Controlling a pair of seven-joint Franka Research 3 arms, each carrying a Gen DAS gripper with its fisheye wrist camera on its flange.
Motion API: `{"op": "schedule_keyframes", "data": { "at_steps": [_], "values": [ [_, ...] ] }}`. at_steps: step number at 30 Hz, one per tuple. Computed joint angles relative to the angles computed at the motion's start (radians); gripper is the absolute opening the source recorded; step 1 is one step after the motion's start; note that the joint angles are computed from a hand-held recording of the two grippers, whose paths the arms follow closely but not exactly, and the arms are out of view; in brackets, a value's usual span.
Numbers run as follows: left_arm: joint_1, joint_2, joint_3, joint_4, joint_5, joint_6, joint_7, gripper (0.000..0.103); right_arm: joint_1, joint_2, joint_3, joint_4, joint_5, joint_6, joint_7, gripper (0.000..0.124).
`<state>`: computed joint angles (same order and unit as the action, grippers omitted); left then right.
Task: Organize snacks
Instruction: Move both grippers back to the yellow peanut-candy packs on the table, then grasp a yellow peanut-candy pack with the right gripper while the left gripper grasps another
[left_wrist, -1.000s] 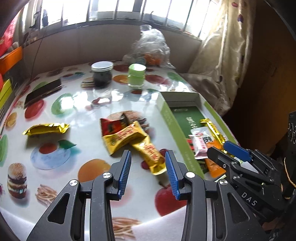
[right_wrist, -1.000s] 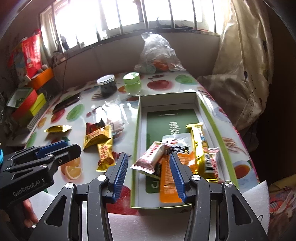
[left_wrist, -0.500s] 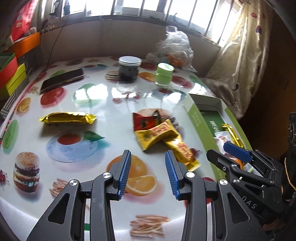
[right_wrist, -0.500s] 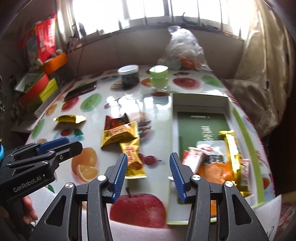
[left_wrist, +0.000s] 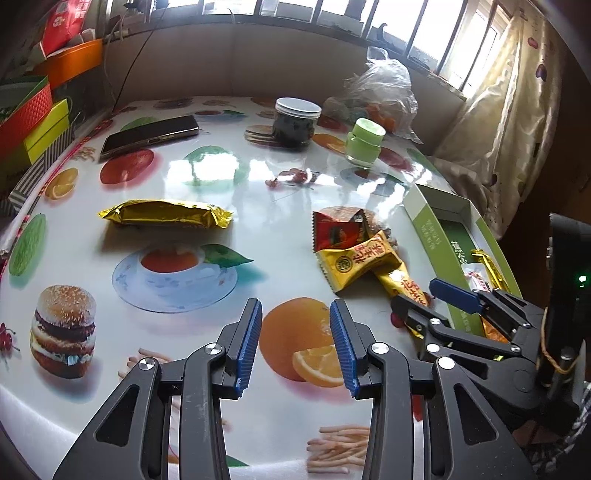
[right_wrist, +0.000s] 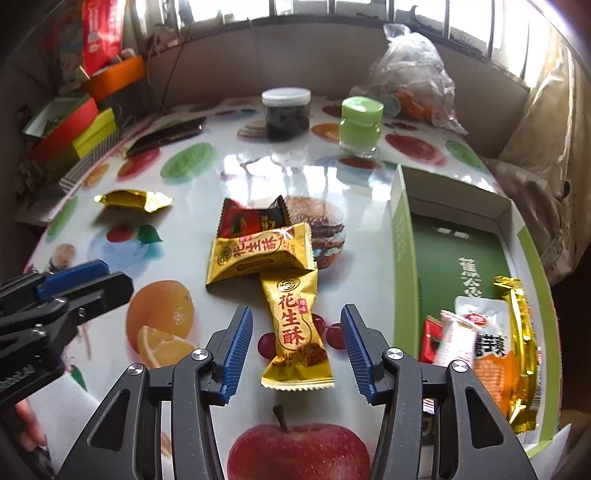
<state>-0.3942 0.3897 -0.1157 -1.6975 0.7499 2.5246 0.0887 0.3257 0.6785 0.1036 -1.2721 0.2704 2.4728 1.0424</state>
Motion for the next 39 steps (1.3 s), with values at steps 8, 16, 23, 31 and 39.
{"op": "schedule_keyframes", "data": {
  "at_steps": [8,16,23,31,39],
  "values": [
    [0.015,-0.004,0.0,-0.016,-0.013,0.005,0.008,0.04,0.024,0.025,-0.017,0.018,-0.038,0.009,0.033,0.049],
    [0.019,0.019,0.001,0.013,-0.03,0.011,0.055,0.04,0.012,0.007,0.0,-0.01,-0.022,0.012,0.012,0.025],
    [0.03,0.046,-0.005,0.045,-0.069,0.046,0.129,0.04,-0.012,-0.027,0.023,-0.057,0.028,0.001,-0.027,0.021],
    [0.02,0.101,-0.001,0.123,-0.117,0.033,0.232,0.04,-0.027,-0.094,0.018,-0.148,0.084,0.07,-0.011,0.021],
    [0.023,0.191,-0.012,0.247,-0.189,0.057,0.399,0.04,-0.066,-0.147,0.03,-0.211,0.145,0.104,-0.015,0.021]
  ]
}}
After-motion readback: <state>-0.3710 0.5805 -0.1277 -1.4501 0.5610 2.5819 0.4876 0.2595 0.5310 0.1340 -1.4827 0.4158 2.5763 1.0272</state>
